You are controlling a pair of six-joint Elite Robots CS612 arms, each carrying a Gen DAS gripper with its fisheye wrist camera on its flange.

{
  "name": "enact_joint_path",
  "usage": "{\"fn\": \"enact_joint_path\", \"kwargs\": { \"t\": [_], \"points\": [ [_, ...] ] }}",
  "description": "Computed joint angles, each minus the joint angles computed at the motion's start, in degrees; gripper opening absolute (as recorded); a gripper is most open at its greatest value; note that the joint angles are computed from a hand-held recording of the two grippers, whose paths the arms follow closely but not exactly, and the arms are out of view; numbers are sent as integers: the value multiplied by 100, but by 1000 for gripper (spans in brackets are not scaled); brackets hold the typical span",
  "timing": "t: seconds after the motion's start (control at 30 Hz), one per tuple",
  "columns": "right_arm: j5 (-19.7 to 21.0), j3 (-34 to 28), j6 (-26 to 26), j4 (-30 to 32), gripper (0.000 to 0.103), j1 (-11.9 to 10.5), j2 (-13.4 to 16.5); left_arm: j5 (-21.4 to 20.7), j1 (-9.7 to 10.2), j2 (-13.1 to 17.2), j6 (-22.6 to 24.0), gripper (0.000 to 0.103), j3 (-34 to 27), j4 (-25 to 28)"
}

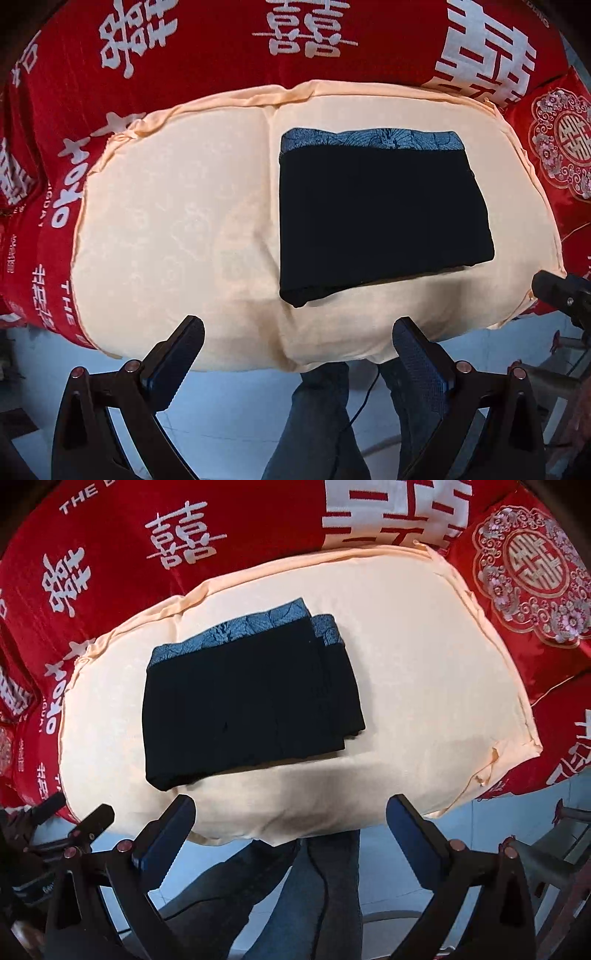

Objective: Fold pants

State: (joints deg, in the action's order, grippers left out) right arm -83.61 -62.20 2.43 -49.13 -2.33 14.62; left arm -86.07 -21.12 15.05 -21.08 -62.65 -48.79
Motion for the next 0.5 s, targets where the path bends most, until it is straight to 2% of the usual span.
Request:
{"fn": "enact_joint_path", "kwargs": {
  "t": [0.5],
  "points": [
    [-235,230,-164,62,103,130,-158,69,-18,-81,-159,102,53,42]
  ]
}}
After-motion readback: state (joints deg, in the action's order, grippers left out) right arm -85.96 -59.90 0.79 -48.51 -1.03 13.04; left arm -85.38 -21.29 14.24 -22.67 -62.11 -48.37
